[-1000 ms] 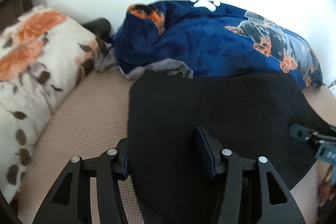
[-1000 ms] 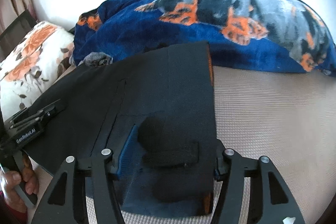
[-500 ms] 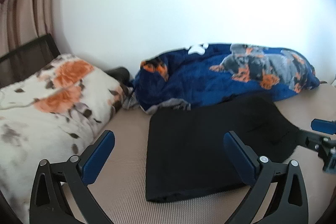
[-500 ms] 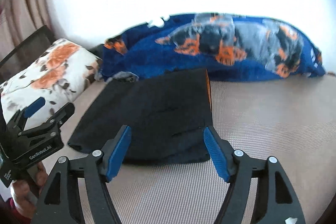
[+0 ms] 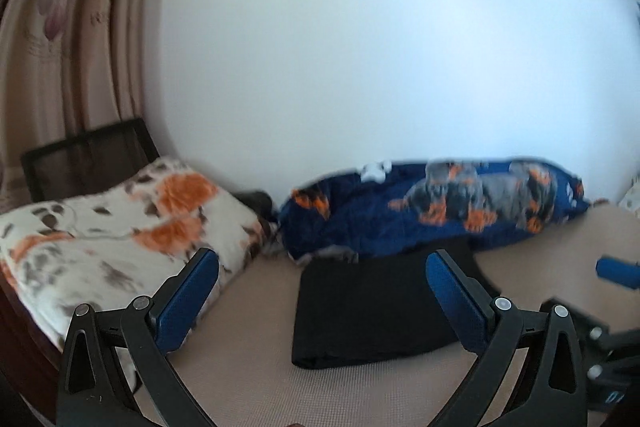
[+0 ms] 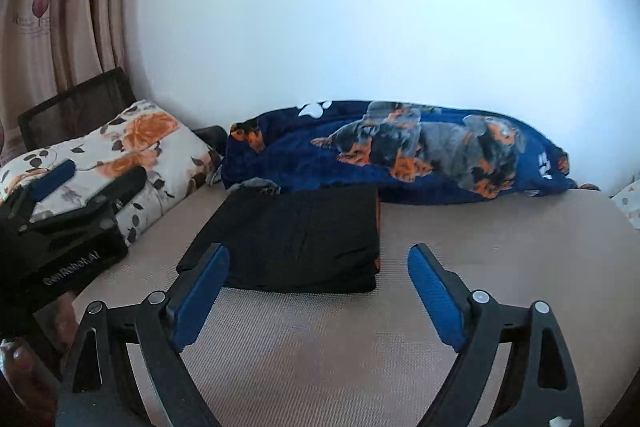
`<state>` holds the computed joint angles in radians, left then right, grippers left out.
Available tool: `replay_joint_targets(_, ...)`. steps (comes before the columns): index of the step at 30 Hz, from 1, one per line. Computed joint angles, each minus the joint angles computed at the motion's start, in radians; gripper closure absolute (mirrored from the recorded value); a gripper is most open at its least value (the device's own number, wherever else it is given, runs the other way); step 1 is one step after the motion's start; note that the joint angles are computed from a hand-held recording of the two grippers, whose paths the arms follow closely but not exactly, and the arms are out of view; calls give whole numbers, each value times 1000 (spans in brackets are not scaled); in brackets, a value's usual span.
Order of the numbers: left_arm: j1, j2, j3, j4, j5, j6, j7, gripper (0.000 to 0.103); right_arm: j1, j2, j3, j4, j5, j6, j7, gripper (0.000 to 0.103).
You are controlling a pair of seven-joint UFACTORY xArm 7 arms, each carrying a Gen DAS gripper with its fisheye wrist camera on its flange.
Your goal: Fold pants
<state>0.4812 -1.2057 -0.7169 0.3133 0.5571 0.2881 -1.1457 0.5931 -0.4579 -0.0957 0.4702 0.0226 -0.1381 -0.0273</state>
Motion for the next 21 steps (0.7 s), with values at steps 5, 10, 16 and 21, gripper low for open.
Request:
replay_joint_targets(5,-93,-135,-9,-5,-34,66,-58,0,44,-186,-125,-70,11,67,-94,11)
replay_joint_targets(10,-222,-65,95,20,-70,105,23,0,51,-300,-213,-91,29,115,-205,9)
replay_joint_targets(16,-259,-43,86,55,-88,171,30,0,31,-339,-211,-99,84,140,-275,9)
replay_joint_targets(21,-275,-27,59,71,-79,204,13,0,-13,-390,-191,-117,134,182,-327,8)
